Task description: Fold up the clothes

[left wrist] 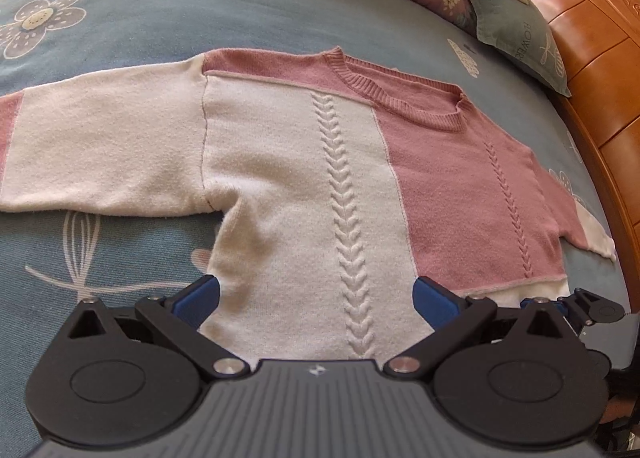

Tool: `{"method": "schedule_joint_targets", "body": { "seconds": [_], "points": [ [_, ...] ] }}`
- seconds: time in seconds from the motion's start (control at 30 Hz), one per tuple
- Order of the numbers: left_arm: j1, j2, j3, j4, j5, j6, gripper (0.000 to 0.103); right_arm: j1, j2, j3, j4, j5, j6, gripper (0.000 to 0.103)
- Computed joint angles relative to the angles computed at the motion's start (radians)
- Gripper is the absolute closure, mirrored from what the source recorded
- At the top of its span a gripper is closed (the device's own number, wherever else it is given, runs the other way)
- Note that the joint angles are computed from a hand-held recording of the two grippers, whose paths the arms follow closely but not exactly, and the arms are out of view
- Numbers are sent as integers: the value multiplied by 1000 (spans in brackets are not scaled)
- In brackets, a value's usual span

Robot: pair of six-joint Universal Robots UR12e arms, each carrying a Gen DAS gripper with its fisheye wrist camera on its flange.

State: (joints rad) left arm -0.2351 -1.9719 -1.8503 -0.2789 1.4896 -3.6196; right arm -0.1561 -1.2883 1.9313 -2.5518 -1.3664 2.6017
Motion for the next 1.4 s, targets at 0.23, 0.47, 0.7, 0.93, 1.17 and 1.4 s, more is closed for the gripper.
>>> {"method": "schedule_joint_targets", "body": {
  "seconds": [0.23,0.47,0.7,0.93,1.17,1.4],
  "points": [
    [64,8,-7,15,213,-45,1,11,4,-9,9,-30,28,0],
    [94,-6,-22,-7,365,-41,1,23,8,-19,25,-62,53,0],
    [126,17,-80,-17,353,-105,1,42,17,-57,91,-108,77,0],
    [151,51,-145,56,378,-158,1,53,14,-71,41,42,75,0],
    [183,58,-207,146,348,-218,1,87,42,-115,87,156,86,0],
    [188,34,-228,266,334,-73,1,119,63,-130,100,182,55,0]
  ]
}}
